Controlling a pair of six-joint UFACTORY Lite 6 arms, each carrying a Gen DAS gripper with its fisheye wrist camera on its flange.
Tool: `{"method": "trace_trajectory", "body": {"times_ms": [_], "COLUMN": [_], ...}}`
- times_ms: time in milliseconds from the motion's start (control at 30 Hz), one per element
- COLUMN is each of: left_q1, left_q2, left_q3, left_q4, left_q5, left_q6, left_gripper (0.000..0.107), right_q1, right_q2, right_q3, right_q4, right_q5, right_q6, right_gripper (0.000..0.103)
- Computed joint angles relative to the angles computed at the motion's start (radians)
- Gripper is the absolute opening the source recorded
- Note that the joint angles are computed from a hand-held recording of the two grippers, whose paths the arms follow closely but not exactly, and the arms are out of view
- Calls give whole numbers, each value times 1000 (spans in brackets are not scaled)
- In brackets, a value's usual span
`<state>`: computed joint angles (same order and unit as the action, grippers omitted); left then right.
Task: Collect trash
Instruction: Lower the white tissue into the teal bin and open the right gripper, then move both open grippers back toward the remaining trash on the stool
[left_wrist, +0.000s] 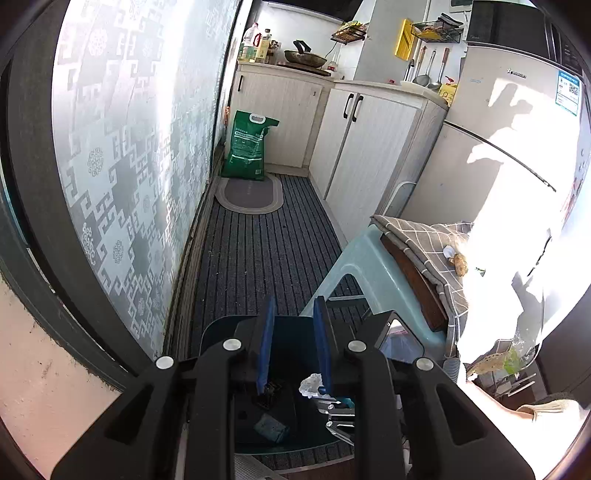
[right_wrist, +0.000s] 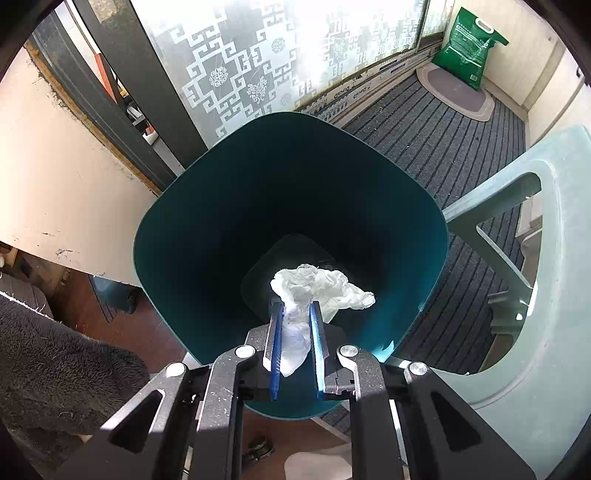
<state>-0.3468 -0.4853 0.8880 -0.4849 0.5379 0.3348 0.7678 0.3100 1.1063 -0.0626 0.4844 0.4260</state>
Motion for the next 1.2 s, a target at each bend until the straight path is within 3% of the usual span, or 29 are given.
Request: {"method": "trace_trajectory", "body": {"times_ms": [67,200,400,467,500,667,867,1100,1200], "left_q1": [2,-14,-34,-48,-57,-123,-278,-459,-530], "left_q2": [-2,-3,-2,-2,-3,-20,24,142,212], "left_q3": [19,48,77,90,95,138,210,269,299], "left_q4": [-11,9,32,54,66,149,372,623,707], "left_q5": [11,18,10,6,1,-29,-62,-89,-95], "left_q6": [4,-28,-65,-94,-111,-220,-458,-740,-837], "left_gripper": [23,25,33,34,35,38,45,47,48], "right_q1": [-1,-6,6,23,30,26,-11,-206,-377], "right_q2": [-15,-57,-131,-176,-203,-381,-616,-887,-998], "right_q3": [-8,-32,-31,-35,-39,-61,-122,-216,-250], "right_q4": [-1,-10,-43,-95,-123,-228,-341,-302,-178], "right_q5": [-2,-15,-15,-13,-11,30,132,246,275], "right_q6": [-5,9,30,71,96,180,241,74,-123], "right_gripper": [16,31,31,27,23,22,22,22,22]}}
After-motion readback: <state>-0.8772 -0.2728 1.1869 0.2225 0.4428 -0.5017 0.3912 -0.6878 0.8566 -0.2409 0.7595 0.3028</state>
